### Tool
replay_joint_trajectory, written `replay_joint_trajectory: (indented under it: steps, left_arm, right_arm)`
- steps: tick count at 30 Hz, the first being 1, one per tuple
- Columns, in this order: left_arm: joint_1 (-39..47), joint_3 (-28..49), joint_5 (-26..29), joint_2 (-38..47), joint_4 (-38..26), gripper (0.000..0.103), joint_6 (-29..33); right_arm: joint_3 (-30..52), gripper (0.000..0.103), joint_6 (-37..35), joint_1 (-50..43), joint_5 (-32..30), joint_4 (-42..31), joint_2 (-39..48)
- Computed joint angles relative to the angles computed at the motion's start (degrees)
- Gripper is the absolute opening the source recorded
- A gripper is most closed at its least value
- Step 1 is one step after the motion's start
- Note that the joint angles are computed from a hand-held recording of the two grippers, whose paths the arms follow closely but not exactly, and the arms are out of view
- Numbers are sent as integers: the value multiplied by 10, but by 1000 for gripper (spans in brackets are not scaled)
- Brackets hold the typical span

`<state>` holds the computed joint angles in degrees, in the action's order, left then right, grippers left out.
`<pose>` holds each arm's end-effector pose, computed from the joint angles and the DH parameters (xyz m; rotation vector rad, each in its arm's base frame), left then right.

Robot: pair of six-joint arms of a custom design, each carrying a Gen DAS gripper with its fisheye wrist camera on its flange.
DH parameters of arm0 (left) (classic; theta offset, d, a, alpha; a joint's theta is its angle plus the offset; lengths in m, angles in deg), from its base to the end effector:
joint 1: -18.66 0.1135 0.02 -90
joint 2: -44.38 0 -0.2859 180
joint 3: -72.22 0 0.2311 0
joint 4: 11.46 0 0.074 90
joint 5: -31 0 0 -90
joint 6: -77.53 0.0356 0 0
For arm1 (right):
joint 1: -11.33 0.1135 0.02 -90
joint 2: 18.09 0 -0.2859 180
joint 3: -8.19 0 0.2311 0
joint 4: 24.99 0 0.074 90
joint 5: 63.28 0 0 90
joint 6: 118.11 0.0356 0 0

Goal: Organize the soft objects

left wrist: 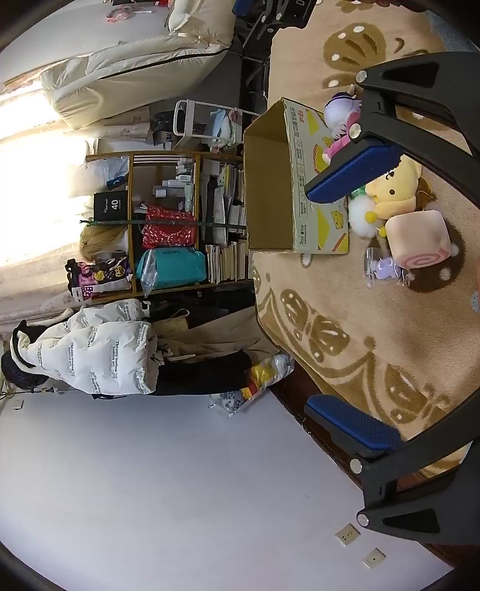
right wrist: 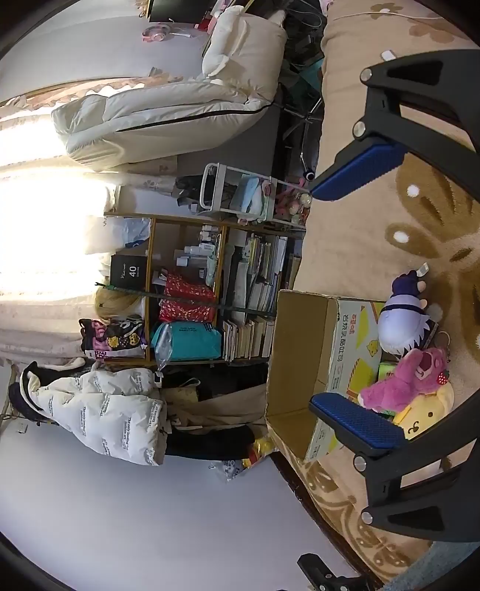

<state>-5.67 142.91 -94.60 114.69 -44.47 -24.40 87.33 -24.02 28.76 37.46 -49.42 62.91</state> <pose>0.2286 -0.0806 0.3287 -0.1336 2.0308 0.2703 0.2920 0.0847 0.3401 -0.1173 2.0179 0.0477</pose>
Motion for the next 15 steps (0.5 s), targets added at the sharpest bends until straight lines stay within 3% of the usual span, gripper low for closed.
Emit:
replay_joint_trajectory:
  steps: [15]
  left_arm:
    - [2,-1,2,1,2,102,-2]
  right_arm:
    - [0,103,-7,-9,3,8,0]
